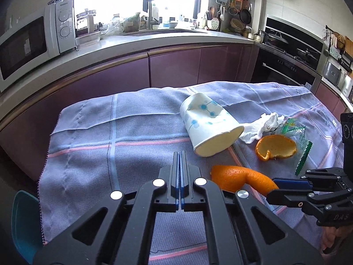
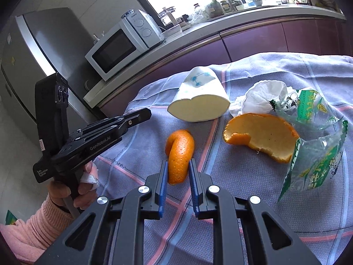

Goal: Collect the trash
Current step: 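Grasp the white blue-dotted paper cup with the left gripper while the right gripper grasps an orange peel strip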

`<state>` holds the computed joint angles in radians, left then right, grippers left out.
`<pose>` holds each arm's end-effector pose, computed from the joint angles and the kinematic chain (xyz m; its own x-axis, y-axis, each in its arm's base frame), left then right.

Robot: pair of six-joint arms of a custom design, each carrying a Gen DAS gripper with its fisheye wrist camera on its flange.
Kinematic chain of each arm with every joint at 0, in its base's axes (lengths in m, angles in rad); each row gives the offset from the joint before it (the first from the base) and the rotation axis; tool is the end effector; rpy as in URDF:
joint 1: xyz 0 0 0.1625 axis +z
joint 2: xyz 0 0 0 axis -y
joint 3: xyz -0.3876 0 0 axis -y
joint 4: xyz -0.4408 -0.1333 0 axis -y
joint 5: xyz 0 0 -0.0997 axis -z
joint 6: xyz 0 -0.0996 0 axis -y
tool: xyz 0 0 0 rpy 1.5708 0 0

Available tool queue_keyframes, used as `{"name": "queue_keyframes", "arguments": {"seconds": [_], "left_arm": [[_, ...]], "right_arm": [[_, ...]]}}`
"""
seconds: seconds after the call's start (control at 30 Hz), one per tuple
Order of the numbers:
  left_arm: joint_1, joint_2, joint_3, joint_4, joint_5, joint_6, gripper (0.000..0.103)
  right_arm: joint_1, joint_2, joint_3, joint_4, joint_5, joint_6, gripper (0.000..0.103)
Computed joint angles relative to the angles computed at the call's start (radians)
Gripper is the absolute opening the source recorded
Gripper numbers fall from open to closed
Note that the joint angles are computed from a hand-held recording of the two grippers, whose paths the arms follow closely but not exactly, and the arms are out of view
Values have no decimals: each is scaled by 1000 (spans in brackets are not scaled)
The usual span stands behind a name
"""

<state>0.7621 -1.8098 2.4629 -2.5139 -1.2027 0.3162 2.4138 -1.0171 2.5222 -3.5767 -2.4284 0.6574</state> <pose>-0.1584 -0.3850 0.2107 -0.4675 0.7797 -0.4166 0.8823 0.4410 -0.1646 0.3010 -0.1905 0.0430 -0.9593 0.1611 0.2318 -0.0868 0.6128 -0.7854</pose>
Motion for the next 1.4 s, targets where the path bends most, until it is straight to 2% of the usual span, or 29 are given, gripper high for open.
{"name": "queue_keyframes", "arguments": {"seconds": [0.1,0.17,0.23,0.43,0.47,0.53,0.67,0.97,1.4], "left_arm": [[-15,-4,11,-3,22,9,8],[-26,4,12,4,18,15,24],[-33,29,6,7,12,15,31],[-30,140,-34,-12,12,-36,28],[-25,160,-45,-12,5,-47,20],[-14,192,-63,-11,-2,-65,12],[-16,197,-54,-45,9,-72,10],[-34,24,1,-20,38,-73,7],[37,-328,12,170,95,-71,7]], "right_arm": [[-1,-1,12,-4,3,17,17],[-4,-2,16,-7,7,24,17],[-5,0,17,-10,7,30,17],[-1,-2,30,-29,4,29,17],[-5,0,32,-36,8,28,17],[-10,2,35,-47,13,25,17],[-7,0,37,-53,12,17,17],[-4,-12,36,-76,24,-21,17],[68,-10,-20,-40,11,-66,16]]}}
